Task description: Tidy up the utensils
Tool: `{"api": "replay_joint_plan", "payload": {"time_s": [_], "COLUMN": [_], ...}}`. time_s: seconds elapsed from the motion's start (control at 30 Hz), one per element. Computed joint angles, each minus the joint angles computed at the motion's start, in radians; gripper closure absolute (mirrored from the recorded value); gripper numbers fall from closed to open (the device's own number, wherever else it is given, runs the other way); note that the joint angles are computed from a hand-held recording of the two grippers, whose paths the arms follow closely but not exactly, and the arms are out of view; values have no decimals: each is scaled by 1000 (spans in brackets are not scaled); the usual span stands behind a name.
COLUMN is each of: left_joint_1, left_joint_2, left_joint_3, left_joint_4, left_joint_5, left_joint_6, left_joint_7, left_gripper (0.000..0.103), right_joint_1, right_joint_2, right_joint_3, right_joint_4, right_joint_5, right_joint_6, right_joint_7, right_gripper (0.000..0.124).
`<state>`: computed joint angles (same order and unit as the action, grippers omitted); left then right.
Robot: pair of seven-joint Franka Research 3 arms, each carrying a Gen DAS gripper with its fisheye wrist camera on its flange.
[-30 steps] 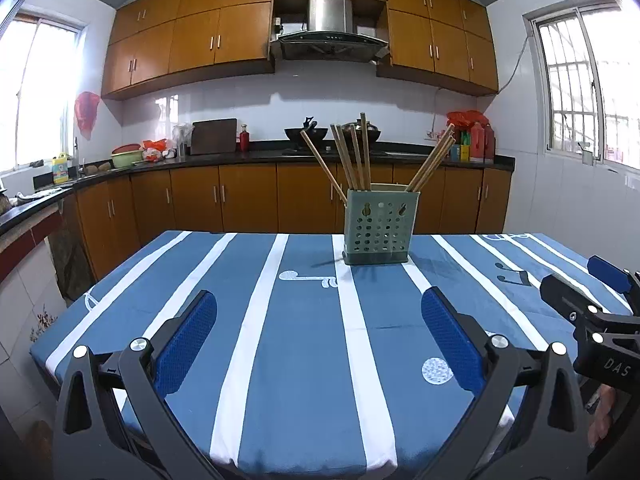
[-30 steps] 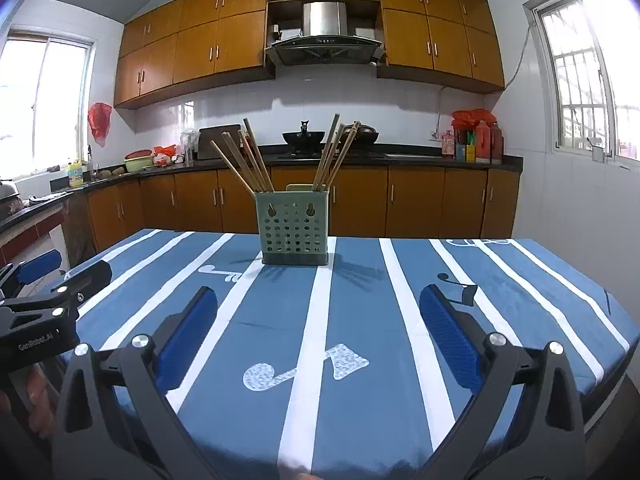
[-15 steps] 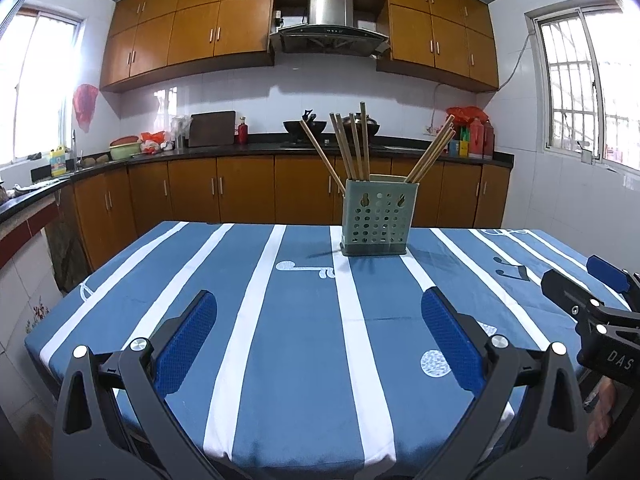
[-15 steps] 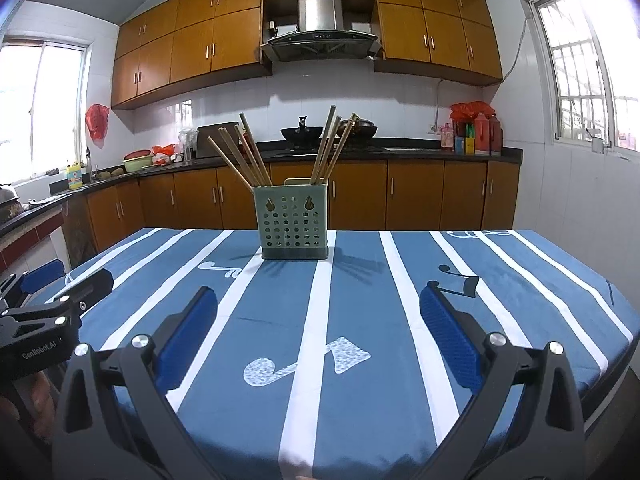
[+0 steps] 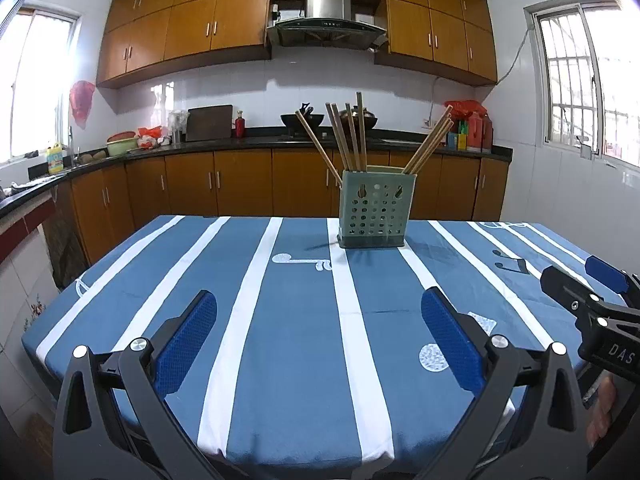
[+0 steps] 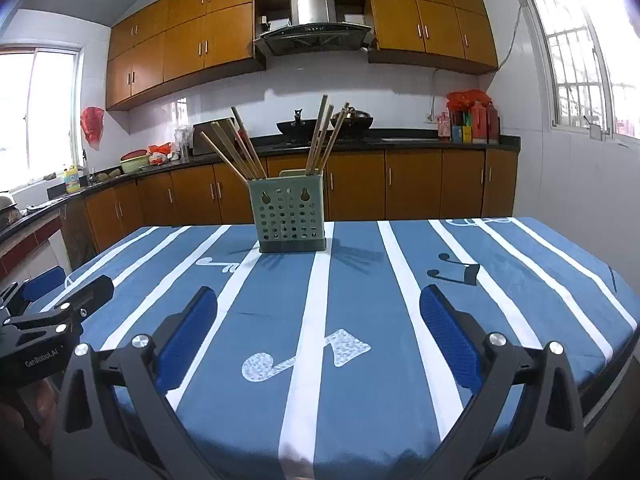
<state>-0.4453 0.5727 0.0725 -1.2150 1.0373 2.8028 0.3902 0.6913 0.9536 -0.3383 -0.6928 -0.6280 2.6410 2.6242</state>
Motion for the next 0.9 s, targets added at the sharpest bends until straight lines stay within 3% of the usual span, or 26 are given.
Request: {"api": "replay_joint_plan", "payload": {"time_s": [0.9], "left_joint_1": [-2], "left_joint_2": [10], "left_joint_3": [3], "left_joint_4": [7], "left_joint_5": [-18], "left_joint_6": [0], "left_joint_7": [13], "left_gripper": [2], "right_joint_1": [0], "right_joint_2": [-24], "right_joint_3": [0], "right_joint_4": [-44], "right_joint_5": [2], "right_joint_6": [13], "right_joint_7": [19], "right_gripper": [25]}}
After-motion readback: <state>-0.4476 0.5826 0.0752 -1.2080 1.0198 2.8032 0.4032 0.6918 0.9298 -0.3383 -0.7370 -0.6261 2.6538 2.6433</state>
